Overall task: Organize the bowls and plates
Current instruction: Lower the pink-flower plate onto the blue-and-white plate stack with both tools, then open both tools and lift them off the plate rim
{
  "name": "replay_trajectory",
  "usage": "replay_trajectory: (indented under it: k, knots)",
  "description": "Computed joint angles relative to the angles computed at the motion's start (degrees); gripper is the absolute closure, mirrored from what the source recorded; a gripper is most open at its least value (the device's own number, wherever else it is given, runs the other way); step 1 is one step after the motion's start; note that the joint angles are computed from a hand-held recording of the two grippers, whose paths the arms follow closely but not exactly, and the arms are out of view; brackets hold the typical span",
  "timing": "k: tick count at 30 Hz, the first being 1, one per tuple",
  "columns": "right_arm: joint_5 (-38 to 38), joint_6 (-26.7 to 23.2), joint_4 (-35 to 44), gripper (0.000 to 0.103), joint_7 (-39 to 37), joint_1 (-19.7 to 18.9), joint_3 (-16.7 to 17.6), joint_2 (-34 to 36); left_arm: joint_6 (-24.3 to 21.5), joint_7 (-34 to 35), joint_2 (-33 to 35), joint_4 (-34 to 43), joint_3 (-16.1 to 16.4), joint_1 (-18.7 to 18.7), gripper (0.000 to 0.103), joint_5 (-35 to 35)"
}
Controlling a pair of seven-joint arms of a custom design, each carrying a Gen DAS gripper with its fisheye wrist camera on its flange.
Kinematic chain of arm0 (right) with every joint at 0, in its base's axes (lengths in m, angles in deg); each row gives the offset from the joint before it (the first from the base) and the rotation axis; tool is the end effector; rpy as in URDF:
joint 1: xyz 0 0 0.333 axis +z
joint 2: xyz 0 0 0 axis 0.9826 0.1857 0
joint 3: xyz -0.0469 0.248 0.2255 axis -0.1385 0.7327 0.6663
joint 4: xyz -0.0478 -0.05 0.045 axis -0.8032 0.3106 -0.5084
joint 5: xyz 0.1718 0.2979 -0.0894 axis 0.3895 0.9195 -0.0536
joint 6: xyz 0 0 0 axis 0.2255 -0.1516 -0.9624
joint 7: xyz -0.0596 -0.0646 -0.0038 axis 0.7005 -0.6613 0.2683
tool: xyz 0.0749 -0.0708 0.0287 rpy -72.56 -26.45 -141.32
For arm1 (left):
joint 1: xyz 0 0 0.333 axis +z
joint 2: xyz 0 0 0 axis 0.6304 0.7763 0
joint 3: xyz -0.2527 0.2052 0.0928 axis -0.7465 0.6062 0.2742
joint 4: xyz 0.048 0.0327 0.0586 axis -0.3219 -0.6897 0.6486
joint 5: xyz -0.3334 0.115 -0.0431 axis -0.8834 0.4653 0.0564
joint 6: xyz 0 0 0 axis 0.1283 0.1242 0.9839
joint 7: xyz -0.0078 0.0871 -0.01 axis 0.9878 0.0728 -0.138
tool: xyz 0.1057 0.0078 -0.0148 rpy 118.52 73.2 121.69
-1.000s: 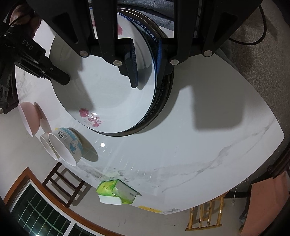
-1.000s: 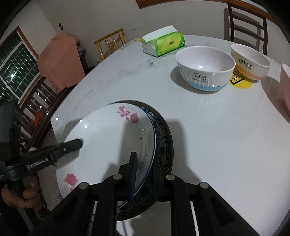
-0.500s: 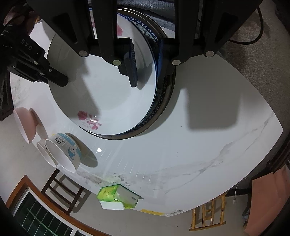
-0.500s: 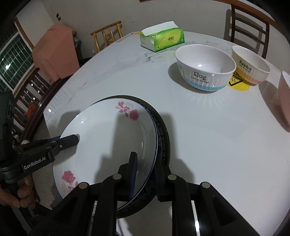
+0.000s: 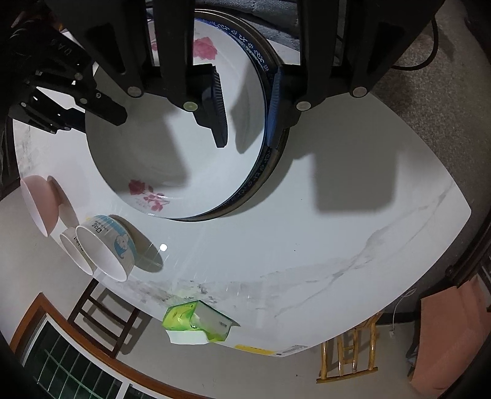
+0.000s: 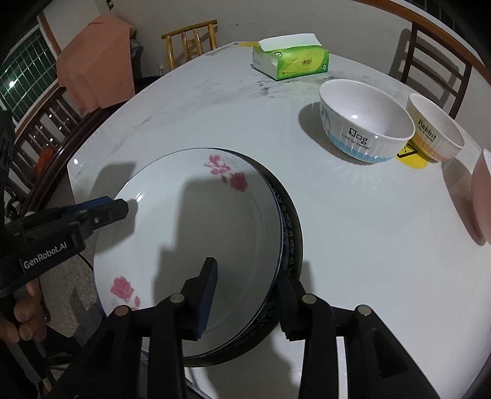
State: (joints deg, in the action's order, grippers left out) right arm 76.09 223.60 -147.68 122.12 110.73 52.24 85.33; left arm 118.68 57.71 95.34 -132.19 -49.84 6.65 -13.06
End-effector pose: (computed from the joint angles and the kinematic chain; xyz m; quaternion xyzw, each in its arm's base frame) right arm 0.5532 0.4444 0.3327 -0.8652 0.4538 -0.0367 0.2101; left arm 0.4552 -0.3962 0.3396 -0.8125 0.5294 -0.2009 0.1391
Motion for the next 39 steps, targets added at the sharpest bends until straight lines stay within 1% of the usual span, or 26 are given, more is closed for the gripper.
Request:
replay_trajectory:
  k: [6, 12, 17, 19, 25, 29, 32, 39]
  knots:
    - [-1.29, -1.81, 1.09, 0.066, 0.53, 0.97, -0.93, 0.24, 0.17, -0.79, -0.34, -0.29, 0.18, -0.1, 0.079, 0.48]
    - [-2.54, -3.28, 2.29, 0.063, 1.14, 1.62, -1.65, 0.58, 0.99, -2.38, -0.88, -0.85, 0.35, -0.1, 0.074, 1.72]
    - [-5.38, -3.92, 2.79, 0.061, 2.45, 3.06, -3.15, 0.24, 1.1, -3.7, -1.24, -0.78, 0.33, -0.15, 0.072, 3.29]
    - [-5.73, -2.78, 1.92, 0.061, 2.61, 2.89, -3.03, -0.33, 1.09, -4.39, -1.31, -0.6, 0.34, -0.16, 0.068, 3.86]
    - [-5.33, 1.39, -0.97, 0.061, 2.38, 1.78, -2.2, -2.17, 0.31, -4.16, -0.82, 0.93, -0.17, -0.23, 0.064, 4.25]
    - [-6.67, 5.47, -4.05, 0.061, 4.85, 2.59, -4.12, -3.83, -2.28, -2.21, 0.49, 3.8, -0.58, -1.0, 0.059, 3.77]
    - [-8.14, 7.53, -6.18, 0.061, 7.31, 3.04, -5.76, -5.1, -2.85, -0.44, 1.9, 6.16, -0.79, -1.46, 0.055, 3.1]
    - [-9.6, 10.96, -11.59, 0.061, 11.45, 1.19, -7.43, -8.27, -4.58, 6.27, 6.75, 14.11, -0.6, -3.36, 0.05, -0.46]
